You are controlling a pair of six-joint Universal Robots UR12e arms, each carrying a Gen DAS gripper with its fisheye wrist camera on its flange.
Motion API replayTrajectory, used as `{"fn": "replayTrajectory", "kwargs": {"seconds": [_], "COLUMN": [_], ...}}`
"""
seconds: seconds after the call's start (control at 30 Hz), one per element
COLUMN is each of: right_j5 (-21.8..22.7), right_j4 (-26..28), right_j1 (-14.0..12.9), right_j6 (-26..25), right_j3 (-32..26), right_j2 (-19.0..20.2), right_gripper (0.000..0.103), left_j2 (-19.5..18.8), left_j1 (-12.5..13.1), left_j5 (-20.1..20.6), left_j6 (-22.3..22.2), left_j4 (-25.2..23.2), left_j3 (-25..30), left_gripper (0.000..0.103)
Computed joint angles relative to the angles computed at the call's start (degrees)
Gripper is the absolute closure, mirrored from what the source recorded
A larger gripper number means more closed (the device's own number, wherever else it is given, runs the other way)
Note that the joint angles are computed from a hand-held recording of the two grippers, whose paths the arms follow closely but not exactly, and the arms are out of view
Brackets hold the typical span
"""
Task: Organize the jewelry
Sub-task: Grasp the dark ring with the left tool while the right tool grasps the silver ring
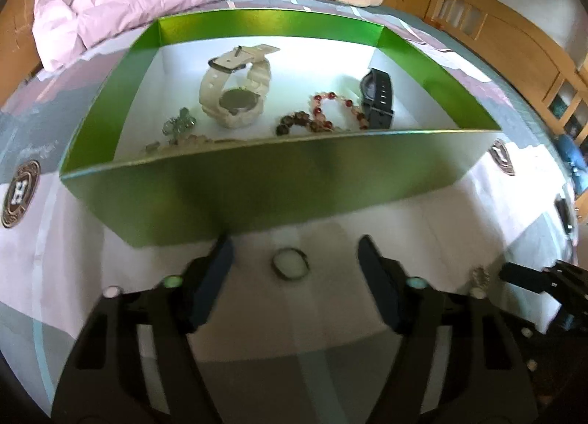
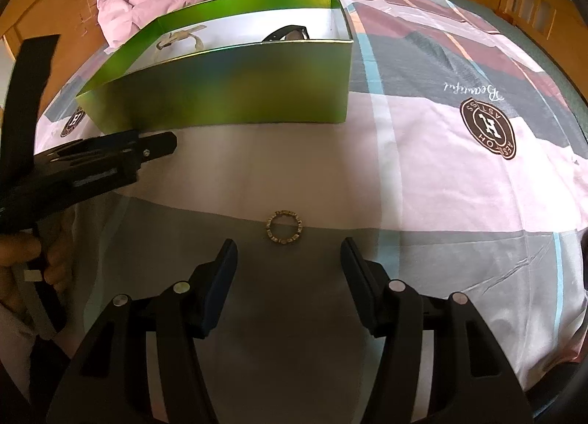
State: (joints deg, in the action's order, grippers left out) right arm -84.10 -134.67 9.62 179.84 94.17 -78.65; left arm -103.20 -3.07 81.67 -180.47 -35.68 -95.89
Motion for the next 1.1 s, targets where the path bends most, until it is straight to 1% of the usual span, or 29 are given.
{"fn": "replayTrajectory", "kwargs": {"seconds": [0.03,0.07,0.1,0.13,0.17,0.2,0.27,0.37,0.43,0.47,0.5,0.53,0.57,0.63,0.67,0.7,0.8,0.93,1.0,1.03,1.1], "right_j5": [-0.11,-0.11,-0.15,-0.19,-0.18,-0.15,-0.03,0.23,-0.27,-0.78,-1.19,-2.05,-2.71,-3.15,-3.07,-2.72,-4.36,-3.83,-3.32,-3.22,-3.17], "right_j4": [0.02,0.03,0.07,0.12,0.10,0.02,-0.16,-0.92,-1.14,-1.22,-1.28,-1.48,-1.62,-0.86,-1.56,-2.43,-2.94,-3.14,-2.98,-2.93,-3.25], "right_j1": [0.04,0.02,0.00,0.00,-0.03,-0.07,-0.14,-0.22,0.00,0.19,0.31,0.53,0.64,0.86,0.90,1.01,1.85,1.75,1.50,1.47,1.38], "right_j6": [0.05,0.10,0.29,0.48,0.58,0.68,0.77,0.84,0.34,-0.06,-0.35,-0.57,-0.63,-0.72,-0.82,-1.65,-3.97,-3.22,-2.93,-2.88,-3.11], "right_j3": [-0.08,-0.09,-0.15,-0.22,-0.25,-0.26,-0.26,-0.16,-0.41,-0.59,-0.71,-0.87,-0.87,-1.22,-0.97,-0.61,-0.54,-0.28,-0.31,-0.30,0.06], "right_j2": [0.05,0.06,0.10,0.13,0.15,0.14,0.10,-0.02,0.17,0.37,0.53,0.84,1.03,1.63,1.60,1.46,1.47,1.33,1.30,1.29,1.07], "right_gripper": [0.045,0.045,0.045,0.045,0.045,0.045,0.045,0.045,0.045,0.045,0.045,0.046,0.052,0.067,0.078,0.082,0.082,0.082,0.081,0.081,0.081], "left_j2": [-0.12,-0.18,-0.14,-0.02,0.14,0.41,1.19,3.00,3.95,4.46,4.74,4.99,5.03,4.88,4.75,4.57,3.67,2.03,1.49,1.26,0.90], "left_j1": [-0.36,-0.75,-0.88,-0.85,-0.72,-0.56,-0.20,-0.06,0.25,0.63,0.87,1.14,1.23,1.43,1.64,1.79,1.71,0.89,0.50,0.22,-0.39], "left_j5": [1.64,3.51,4.31,4.70,4.78,4.69,4.33,4.79,4.30,3.28,2.71,2.39,2.42,2.06,1.40,0.73,-0.25,-0.89,-0.37,0.69,4.00], "left_j6": [0.13,0.64,1.21,1.50,1.41,1.19,1.23,2.50,2.58,2.09,1.61,0.91,0.50,-0.20,-0.93,-1.71,-2.69,-2.18,-2.49,-2.57,-2.84], "left_j4": [-0.12,-0.22,-0.23,-0.41,-0.88,-1.69,-3.19,-6.11,-7.24,-7.29,-7.17,-6.83,-6.47,-5.76,-5.13,-4.49,-3.34,-0.98,-0.25,-0.12,0.84], "left_j3": [0.18,0.31,0.29,0.24,0.22,0.19,-0.20,-1.21,-1.78,-2.21,-2.50,-2.76,-2.85,-2.84,-2.87,-2.89,-2.39,-1.58,-1.41,-1.30,-1.22], "left_gripper": [0.047,0.054,0.060,0.064,0.070,0.073,0.075,0.075,0.075,0.073,0.066,0.062,0.055,0.052,0.050,0.049,0.049,0.049,0.050,0.053,0.071]}}
